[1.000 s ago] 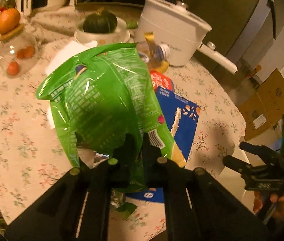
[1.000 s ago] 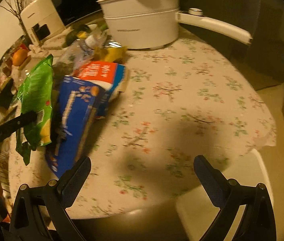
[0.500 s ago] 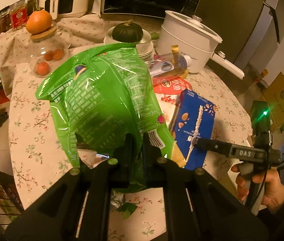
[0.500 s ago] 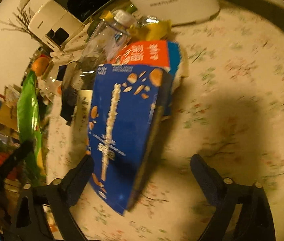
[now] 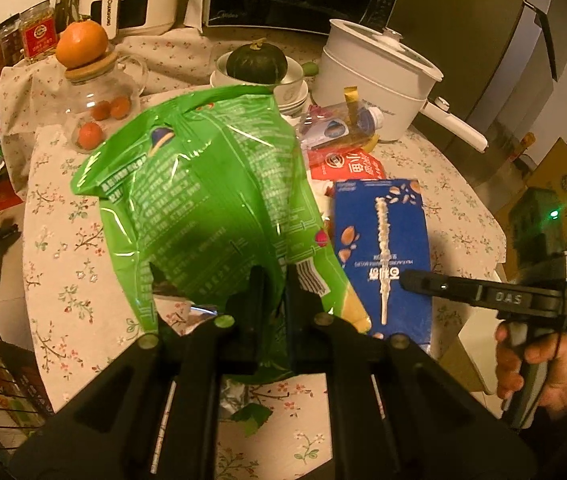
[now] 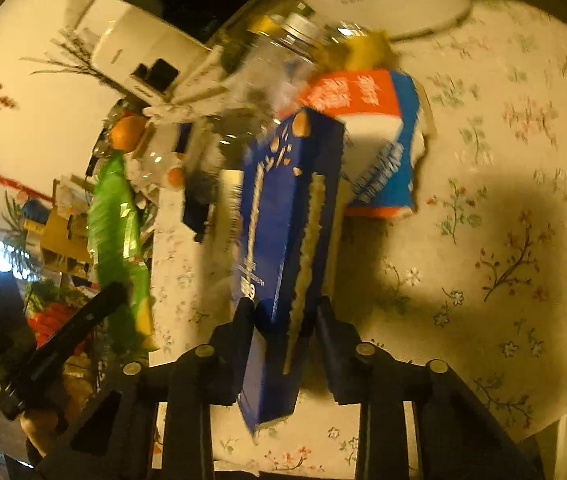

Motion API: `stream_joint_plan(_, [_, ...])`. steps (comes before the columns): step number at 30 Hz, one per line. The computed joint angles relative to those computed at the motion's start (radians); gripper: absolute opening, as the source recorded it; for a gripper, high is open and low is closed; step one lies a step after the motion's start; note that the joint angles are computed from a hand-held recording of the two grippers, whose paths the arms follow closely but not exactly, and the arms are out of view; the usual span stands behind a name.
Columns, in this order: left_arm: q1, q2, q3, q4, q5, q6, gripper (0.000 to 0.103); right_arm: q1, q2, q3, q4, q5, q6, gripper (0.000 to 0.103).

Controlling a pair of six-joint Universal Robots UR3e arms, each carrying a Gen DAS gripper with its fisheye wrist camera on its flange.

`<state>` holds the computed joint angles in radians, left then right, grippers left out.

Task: Collect trash
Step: 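Grasp the blue almond box with the right gripper while the left holds the green bag, then carry both items to the white bin and release them inside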

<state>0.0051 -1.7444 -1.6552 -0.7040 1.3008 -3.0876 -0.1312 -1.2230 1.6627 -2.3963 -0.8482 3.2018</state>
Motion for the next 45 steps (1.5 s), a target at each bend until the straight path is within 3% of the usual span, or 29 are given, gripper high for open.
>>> stream_joint_plan(9, [-0.049, -0.009, 0.02, 0.004, 0.008, -0.005, 0.011, -0.074, -0.179, 0.084, 0.054, -0.018, -0.071, 0.024])
stream_joint_plan(18, [-0.17, -0.068, 0.11, -0.016, -0.004, -0.012, 0.011, -0.277, -0.447, 0.209, 0.215, 0.002, -0.222, 0.024])
stream_joint_plan(25, [-0.373, -0.237, 0.325, -0.073, 0.013, -0.036, 0.011, -0.58, -0.714, 0.283, 0.553, 0.02, -0.493, 0.024])
stream_joint_plan(30, [-0.517, -0.382, 0.521, -0.143, 0.009, -0.034, 0.011, -0.904, -0.882, 0.285, 0.907, 0.03, -0.801, 0.024])
stream_joint_plan(34, [-0.619, -0.52, 0.71, -0.218, 0.013, -0.03, 0.011, -1.128, -0.957, 0.276, 1.107, -0.007, -1.022, 0.024])
stream_joint_plan(39, [-0.689, -0.668, 0.911, -0.307, 0.002, -0.037, 0.011, -1.298, -0.976, 0.291, 1.197, -0.06, -1.169, 0.024])
stream_joint_plan(45, [-0.741, -0.808, 1.093, -0.397, 0.009, -0.036, 0.012, -1.351, -0.957, 0.332, 1.137, -0.105, -1.186, 0.024])
